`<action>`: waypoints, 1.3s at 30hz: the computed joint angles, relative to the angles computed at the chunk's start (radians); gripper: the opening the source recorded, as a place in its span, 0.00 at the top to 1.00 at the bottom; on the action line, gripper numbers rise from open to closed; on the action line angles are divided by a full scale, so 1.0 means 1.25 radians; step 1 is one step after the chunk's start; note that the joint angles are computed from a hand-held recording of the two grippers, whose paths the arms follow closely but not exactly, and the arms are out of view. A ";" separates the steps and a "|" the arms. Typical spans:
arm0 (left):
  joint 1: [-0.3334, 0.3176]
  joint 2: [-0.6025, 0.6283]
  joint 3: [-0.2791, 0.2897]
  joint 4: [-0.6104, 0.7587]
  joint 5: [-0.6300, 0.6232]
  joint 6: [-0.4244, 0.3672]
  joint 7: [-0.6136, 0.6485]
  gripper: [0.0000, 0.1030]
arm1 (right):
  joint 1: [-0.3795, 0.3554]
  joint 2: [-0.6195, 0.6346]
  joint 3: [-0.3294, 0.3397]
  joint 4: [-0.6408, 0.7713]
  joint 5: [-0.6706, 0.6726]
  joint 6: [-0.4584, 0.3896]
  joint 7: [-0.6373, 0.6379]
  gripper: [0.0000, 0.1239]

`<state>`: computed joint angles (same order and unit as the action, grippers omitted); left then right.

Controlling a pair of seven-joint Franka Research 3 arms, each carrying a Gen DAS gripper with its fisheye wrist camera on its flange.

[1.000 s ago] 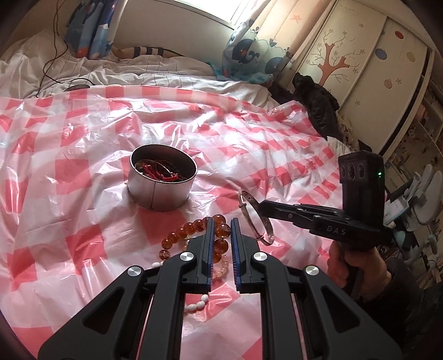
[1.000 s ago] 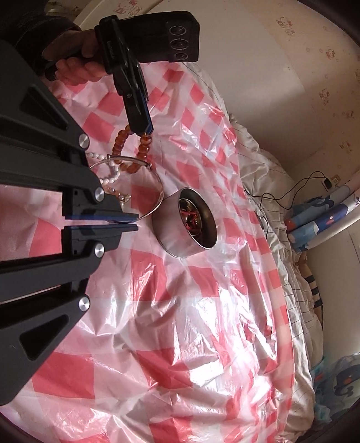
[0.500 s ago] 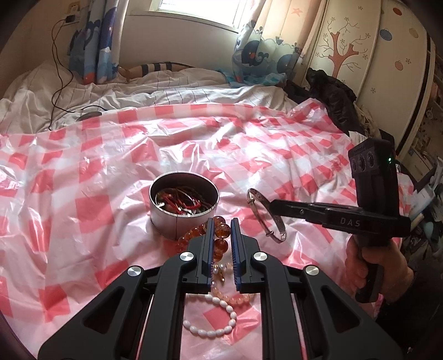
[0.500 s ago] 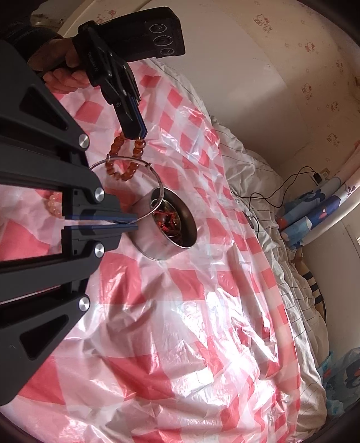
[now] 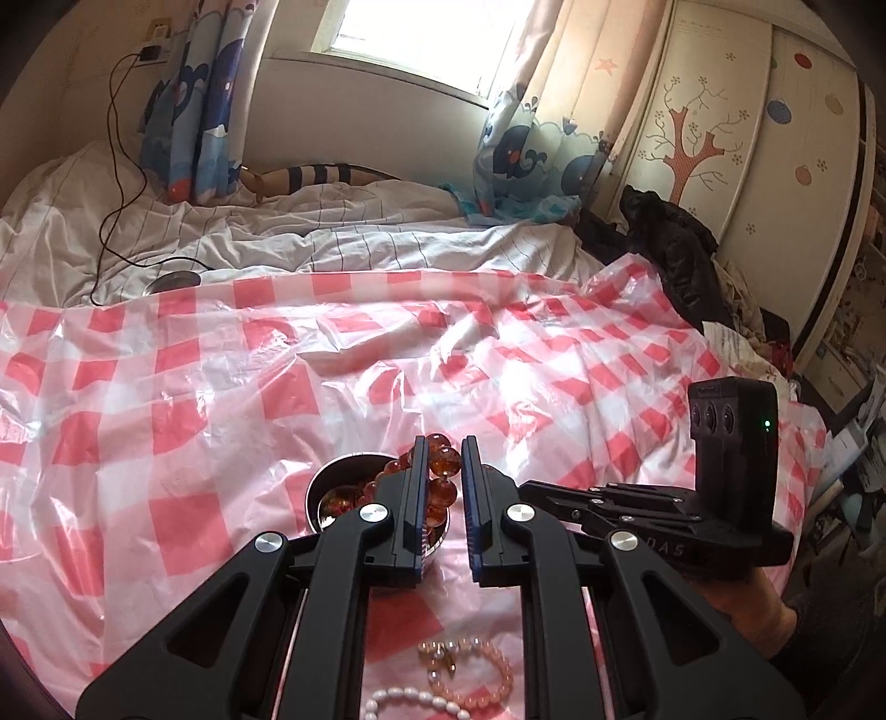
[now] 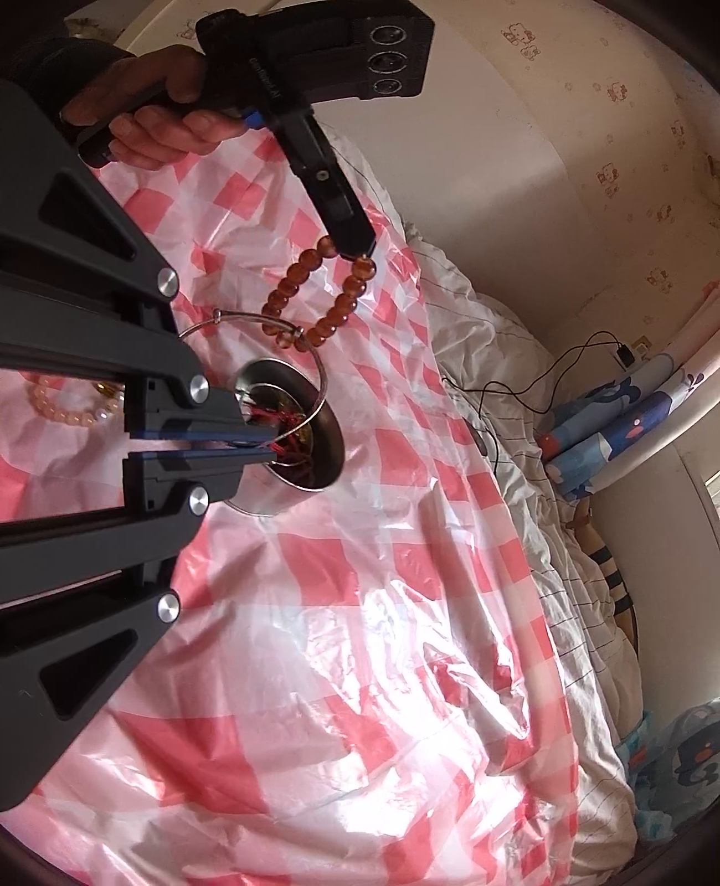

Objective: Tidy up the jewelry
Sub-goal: 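Carry the amber bracelet and silver bangle over the silver tin, then open the left tool, then the right tool, dropping both into the tin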

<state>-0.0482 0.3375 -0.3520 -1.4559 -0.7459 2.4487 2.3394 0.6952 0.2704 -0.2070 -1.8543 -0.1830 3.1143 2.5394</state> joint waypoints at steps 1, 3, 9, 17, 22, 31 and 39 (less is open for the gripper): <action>-0.004 0.015 0.002 0.017 0.007 -0.004 -0.012 0.90 | -0.002 0.009 -0.002 0.014 -0.002 -0.009 -0.004 0.98; -0.009 0.052 0.001 0.056 0.021 -0.021 -0.038 0.90 | -0.024 0.024 0.016 0.034 0.011 -0.016 -0.024 0.98; -0.018 0.116 -0.007 0.104 0.078 -0.034 -0.104 0.90 | -0.047 0.053 0.032 0.073 0.042 -0.037 -0.066 0.98; -0.070 0.143 0.044 0.114 0.306 -0.009 -0.269 0.82 | -0.025 0.081 0.004 0.123 0.007 -0.085 -0.057 0.98; -0.039 0.116 0.029 0.087 0.335 0.024 -0.312 0.49 | -0.025 0.114 0.007 0.186 -0.043 -0.153 -0.043 0.98; 0.034 0.051 0.024 0.003 0.252 0.038 -0.342 0.41 | -0.053 0.202 0.059 0.339 -0.086 -0.295 -0.086 0.97; 0.002 -0.009 0.045 -0.101 0.311 0.090 -0.330 0.36 | -0.062 0.213 0.071 0.354 -0.085 -0.319 -0.086 0.82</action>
